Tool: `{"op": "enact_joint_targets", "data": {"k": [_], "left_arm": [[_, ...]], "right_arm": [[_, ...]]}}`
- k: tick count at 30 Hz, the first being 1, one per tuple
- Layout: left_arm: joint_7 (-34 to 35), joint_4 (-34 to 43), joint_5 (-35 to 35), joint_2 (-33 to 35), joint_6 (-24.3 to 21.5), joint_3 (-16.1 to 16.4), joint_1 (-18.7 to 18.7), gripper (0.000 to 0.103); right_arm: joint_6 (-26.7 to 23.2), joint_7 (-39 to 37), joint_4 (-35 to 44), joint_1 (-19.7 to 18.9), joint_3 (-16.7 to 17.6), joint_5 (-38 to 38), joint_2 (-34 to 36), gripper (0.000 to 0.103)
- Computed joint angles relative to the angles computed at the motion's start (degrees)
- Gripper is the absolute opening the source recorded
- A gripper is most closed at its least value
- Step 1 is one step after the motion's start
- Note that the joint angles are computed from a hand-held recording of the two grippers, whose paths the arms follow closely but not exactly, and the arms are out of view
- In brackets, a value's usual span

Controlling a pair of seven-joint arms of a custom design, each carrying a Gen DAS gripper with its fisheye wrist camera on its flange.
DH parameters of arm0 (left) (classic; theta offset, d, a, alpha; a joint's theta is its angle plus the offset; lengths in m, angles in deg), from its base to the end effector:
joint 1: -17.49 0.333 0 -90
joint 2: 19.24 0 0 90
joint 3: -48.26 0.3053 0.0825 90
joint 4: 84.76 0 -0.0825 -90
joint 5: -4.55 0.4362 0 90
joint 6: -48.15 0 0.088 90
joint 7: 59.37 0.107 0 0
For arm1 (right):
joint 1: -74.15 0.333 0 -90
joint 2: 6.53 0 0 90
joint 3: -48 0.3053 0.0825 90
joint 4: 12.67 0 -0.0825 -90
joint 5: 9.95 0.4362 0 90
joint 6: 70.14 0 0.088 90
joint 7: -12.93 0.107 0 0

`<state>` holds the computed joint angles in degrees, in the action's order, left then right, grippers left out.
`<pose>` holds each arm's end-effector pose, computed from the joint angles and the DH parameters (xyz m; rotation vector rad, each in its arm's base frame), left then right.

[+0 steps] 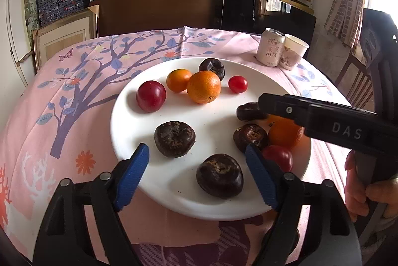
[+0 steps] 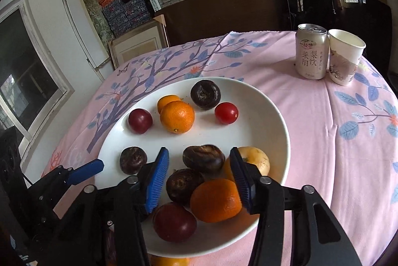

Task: Organize fruits
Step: 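Lower both dark brown fruits onto the white plate and open both tools, then grasp a mandarin with the left tool while the right tool grasps another mandarin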

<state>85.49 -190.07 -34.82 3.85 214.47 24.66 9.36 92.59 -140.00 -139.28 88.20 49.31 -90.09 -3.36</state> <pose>0.6398 -0.3220 0.3497 -1.0084 2.5060 -1.0995 0.5568 0.2063 0.3424 -1.1953 2.0509 -0.6644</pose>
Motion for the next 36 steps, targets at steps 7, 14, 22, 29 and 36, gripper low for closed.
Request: {"op": "enact_joint_targets", "data": {"k": [7, 14, 22, 29, 36], "left_arm": [[4.1, -3.5, -6.6, -2.2, 5.2, -3.3, 3.6, 0.098], [8.8, -7.5, -15.0, -5.5, 6.5, -4.3, 6.0, 0.098], [17.4, -13.5, -25.2, -10.8, 6.9, -2.4, 5.4, 0.098], [22.2, -16.8, -30.2, -13.9, 6.1, 1.5, 1.8, 0.098], [23.8, -17.3, -31.0, -14.5, 5.9, 4.6, -1.7, 0.098]], "right_arm": [[-1.5, 10.9, -5.0, -0.5, 1.3, -7.1, -5.6, 0.067], [-3.9, 15.6, -11.8, 0.4, 4.5, -7.1, -10.2, 0.074], [-11.7, 6.0, -14.1, 4.1, 8.2, 0.9, -11.2, 0.085], [-8.9, 4.4, -13.2, 4.3, 7.2, 1.8, -9.1, 0.085], [-5.6, 3.2, -9.8, 4.4, 6.0, 2.3, -5.2, 0.085]]}}
